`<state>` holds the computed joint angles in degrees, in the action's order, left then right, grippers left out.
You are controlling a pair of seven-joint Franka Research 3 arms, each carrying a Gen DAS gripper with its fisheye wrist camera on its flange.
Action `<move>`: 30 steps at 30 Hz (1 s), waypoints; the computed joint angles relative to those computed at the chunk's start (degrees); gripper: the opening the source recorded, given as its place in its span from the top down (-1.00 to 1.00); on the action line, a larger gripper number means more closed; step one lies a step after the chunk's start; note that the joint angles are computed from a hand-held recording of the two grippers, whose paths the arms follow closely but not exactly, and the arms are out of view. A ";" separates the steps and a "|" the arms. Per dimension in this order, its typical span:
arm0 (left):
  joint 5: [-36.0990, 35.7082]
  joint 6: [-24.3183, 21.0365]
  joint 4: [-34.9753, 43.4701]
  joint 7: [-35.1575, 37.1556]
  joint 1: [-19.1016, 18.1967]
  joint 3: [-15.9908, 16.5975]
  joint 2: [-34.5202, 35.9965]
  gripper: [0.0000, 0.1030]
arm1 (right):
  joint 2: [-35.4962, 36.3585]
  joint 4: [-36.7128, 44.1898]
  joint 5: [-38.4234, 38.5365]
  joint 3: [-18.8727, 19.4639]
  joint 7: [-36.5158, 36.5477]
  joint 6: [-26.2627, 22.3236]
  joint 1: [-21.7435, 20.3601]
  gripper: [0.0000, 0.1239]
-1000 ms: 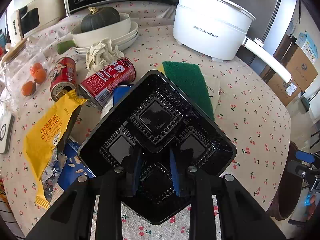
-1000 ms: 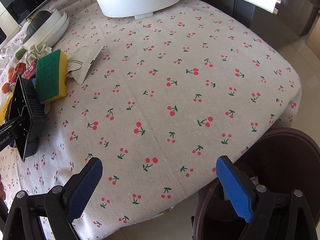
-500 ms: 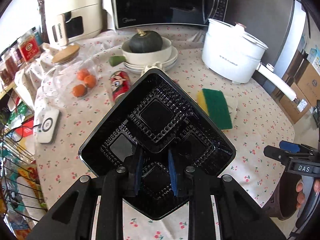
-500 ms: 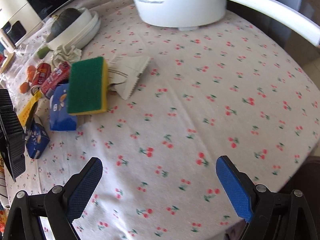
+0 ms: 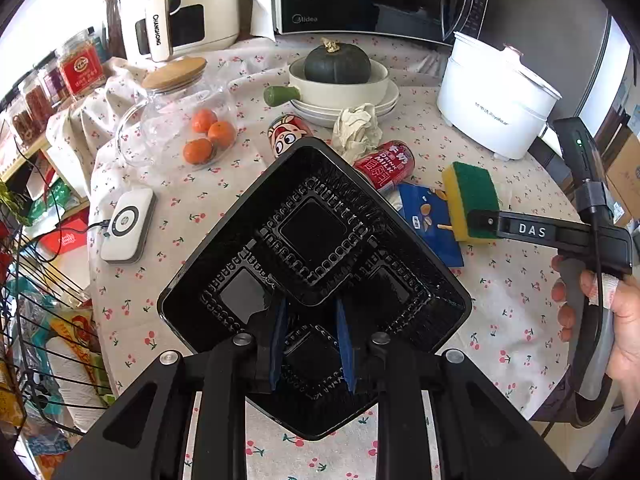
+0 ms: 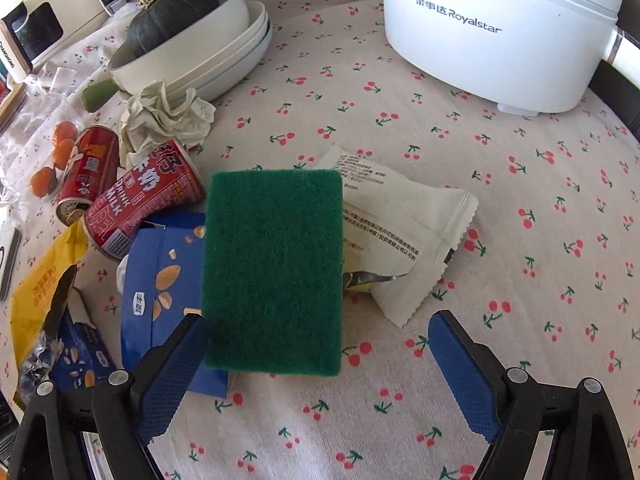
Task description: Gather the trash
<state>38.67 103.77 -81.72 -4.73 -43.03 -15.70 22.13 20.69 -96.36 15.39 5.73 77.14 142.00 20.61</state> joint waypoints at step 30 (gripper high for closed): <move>-0.51 6.23 -2.89 -4.87 -0.09 -1.01 -1.94 0.53 | -9.00 -8.07 0.24 -0.55 2.13 -0.29 -0.44 -0.43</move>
<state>38.17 110.01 -84.61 -9.60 -43.12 -16.71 20.19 11.69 -104.43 15.63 5.18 79.28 141.71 20.17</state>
